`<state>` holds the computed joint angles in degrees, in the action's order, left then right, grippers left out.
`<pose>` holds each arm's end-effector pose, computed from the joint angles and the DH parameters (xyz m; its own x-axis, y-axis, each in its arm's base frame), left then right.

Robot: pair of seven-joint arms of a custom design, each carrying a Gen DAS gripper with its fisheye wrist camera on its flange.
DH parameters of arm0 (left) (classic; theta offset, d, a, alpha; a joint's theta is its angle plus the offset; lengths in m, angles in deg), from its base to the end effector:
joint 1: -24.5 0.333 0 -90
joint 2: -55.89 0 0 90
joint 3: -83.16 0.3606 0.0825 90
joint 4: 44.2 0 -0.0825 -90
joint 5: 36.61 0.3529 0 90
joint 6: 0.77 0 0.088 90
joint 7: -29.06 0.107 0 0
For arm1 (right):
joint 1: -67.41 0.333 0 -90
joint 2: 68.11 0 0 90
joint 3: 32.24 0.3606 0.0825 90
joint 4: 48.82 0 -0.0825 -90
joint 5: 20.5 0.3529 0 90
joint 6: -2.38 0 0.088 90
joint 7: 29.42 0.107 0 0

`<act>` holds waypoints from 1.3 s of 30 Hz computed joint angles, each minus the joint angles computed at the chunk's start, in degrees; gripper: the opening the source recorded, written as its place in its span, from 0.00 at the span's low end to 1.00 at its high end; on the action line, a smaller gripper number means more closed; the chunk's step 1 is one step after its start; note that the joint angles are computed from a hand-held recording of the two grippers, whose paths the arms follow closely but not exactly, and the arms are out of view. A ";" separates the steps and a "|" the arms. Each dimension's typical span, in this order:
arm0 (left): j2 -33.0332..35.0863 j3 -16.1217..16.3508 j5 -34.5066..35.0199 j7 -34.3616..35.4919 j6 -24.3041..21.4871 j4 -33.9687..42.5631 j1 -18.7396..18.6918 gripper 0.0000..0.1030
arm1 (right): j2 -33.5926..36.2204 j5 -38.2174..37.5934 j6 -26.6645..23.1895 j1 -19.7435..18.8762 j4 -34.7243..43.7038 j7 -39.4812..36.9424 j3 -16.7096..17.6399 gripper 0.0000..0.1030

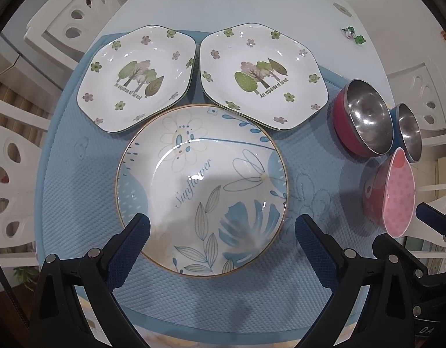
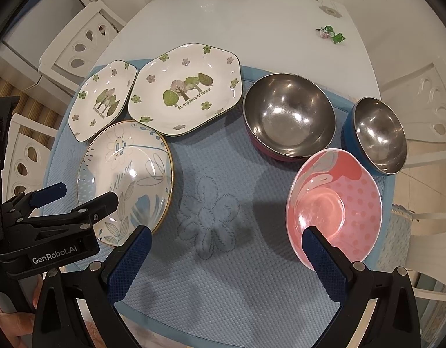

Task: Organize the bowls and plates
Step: 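Move the left tool over the sunflower-print plate with fingers open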

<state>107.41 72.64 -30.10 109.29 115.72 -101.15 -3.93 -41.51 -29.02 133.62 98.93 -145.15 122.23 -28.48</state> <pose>0.6591 -0.4472 0.3712 -0.4587 -0.8866 0.0603 -0.8830 0.4471 -0.1425 0.5600 0.3838 0.4034 -0.3636 -0.9282 -0.0798 -0.9159 0.3718 -0.1514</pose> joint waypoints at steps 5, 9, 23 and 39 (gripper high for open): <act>-0.21 -0.02 -0.05 0.04 0.33 -0.42 0.20 0.97 | -0.01 -0.07 0.10 0.06 -0.06 0.14 -0.07 1.00; -0.23 0.00 -0.02 0.21 0.40 -0.43 0.31 0.97 | 0.14 -0.17 -0.03 0.13 0.22 0.13 -0.07 1.00; -0.34 0.00 -0.14 0.14 0.50 -0.60 0.49 0.97 | 0.28 -0.29 -0.14 0.27 0.44 0.33 -0.11 1.00; -1.70 -0.05 -0.09 0.12 2.07 -3.26 1.18 0.97 | 1.00 -0.42 -0.72 0.62 1.80 0.27 -0.02 1.00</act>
<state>105.71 72.59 -30.19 109.41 117.79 -104.41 -2.75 -40.51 -29.44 132.90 99.55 -143.35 122.51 -28.50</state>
